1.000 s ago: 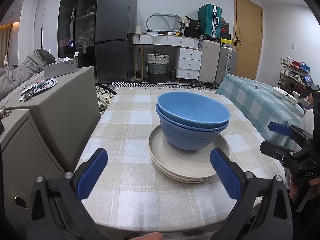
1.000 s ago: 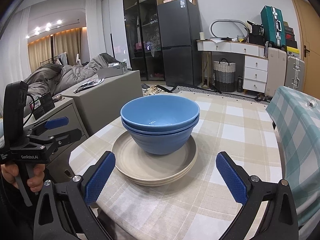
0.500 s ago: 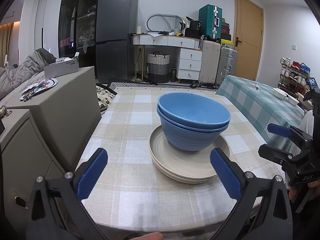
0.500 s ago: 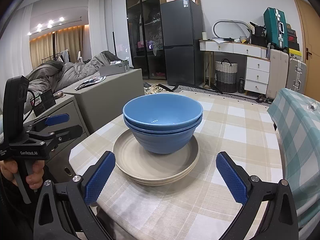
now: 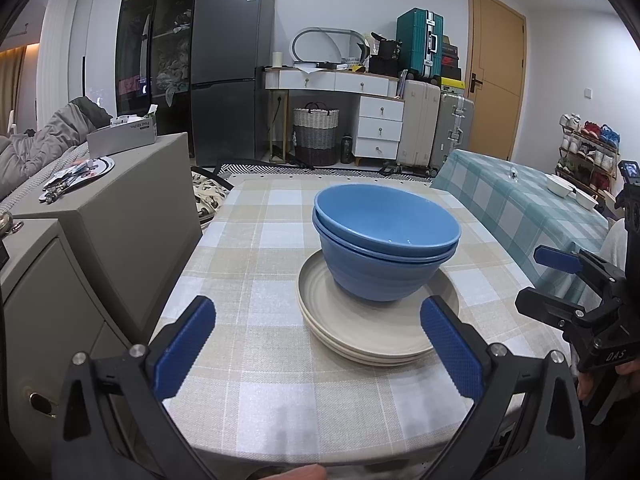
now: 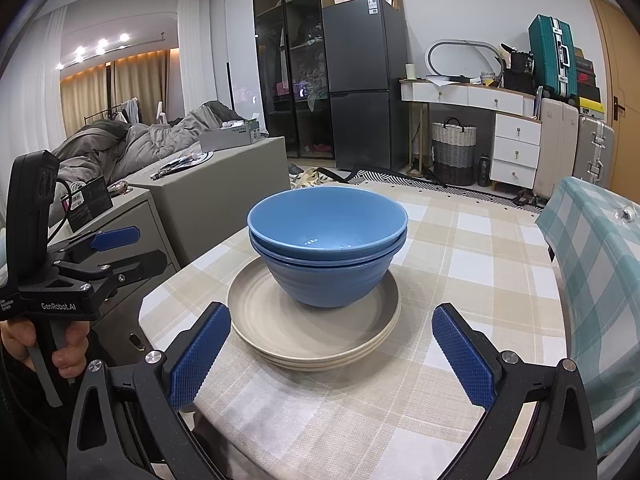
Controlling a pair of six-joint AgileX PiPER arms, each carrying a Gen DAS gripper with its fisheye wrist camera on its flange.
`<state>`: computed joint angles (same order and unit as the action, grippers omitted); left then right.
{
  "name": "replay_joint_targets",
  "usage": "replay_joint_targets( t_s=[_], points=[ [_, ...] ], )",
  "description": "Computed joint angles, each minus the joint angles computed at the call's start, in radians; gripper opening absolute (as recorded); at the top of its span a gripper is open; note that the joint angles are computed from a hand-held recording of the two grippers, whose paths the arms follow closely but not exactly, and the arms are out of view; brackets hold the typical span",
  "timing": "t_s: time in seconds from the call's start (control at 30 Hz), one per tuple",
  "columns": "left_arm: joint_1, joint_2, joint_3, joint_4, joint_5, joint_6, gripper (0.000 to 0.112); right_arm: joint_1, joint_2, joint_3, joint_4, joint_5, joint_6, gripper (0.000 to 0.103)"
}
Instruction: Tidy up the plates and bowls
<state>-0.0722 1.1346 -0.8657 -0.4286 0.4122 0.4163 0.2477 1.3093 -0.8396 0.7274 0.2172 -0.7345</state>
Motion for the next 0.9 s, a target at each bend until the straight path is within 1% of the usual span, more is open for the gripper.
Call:
replay_joint_targets(
  t_s=[0.57,0.9],
  points=[
    [0.005,0.005,0.001,-0.014,-0.002,0.012,0.103,0.002,0.001,0.001,-0.003,-0.002,0.003,0.102],
    [0.006,0.007,0.000,0.004,0.003,-0.001,0.103,0.004,0.001,0.000,-0.012,-0.002,0.011,0.102]
  ],
)
